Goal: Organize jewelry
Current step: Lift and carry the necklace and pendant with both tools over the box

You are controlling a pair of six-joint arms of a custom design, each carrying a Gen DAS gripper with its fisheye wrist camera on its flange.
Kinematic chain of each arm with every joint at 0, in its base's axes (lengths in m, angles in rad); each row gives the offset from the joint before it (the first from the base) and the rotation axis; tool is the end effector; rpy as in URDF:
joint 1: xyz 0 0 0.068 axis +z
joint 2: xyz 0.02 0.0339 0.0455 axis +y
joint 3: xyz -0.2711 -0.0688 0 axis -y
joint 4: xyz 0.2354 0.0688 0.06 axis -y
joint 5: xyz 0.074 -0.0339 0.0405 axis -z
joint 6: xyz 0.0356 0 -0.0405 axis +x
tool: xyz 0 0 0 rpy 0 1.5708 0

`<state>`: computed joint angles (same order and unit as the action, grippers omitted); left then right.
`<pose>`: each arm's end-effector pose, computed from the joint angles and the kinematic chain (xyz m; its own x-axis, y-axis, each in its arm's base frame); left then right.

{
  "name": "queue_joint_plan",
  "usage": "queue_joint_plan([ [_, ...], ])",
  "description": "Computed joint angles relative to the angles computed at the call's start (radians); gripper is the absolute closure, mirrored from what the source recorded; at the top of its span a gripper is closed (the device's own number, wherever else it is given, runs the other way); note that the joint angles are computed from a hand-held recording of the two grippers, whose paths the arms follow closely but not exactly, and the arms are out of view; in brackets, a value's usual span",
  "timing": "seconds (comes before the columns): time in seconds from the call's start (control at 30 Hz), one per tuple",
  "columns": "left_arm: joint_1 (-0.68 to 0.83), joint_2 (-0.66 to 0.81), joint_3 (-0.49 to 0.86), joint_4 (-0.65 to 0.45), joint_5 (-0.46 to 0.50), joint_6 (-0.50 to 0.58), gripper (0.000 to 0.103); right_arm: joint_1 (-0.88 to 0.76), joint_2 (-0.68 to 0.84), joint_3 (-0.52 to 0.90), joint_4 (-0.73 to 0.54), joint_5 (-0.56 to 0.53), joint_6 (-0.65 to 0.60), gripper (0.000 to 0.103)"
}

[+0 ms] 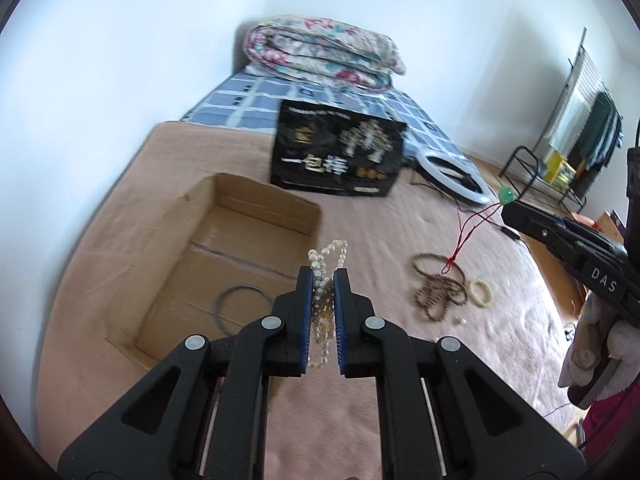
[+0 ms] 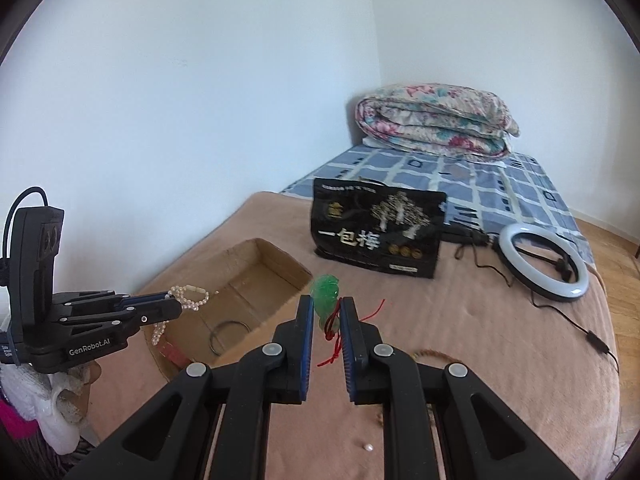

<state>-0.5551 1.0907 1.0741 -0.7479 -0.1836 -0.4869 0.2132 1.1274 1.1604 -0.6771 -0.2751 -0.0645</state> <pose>0.1817 -0.1051 0.3346 -0.7099 -0.1010 -0.6970 0.0838 0.9705 -0.2260 0.2165 0.0568 0.3611 -0.5589 -0.1845 -0.8085 -0.4529 0.8846 0.1112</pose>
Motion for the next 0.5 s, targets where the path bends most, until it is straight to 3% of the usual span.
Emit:
queue_joint_plan([
  [0.33,0.292,-0.033,-0.066,0.002,0.159,0.105,0.095,0.179,0.15,0.016,0.15,0.074,0.102,0.092],
  [0.5,0.37,-0.041,-0.097,0.003,0.188,0.142,0.095,0.22,0.211,0.024,0.197,0.078,0.138,0.092],
])
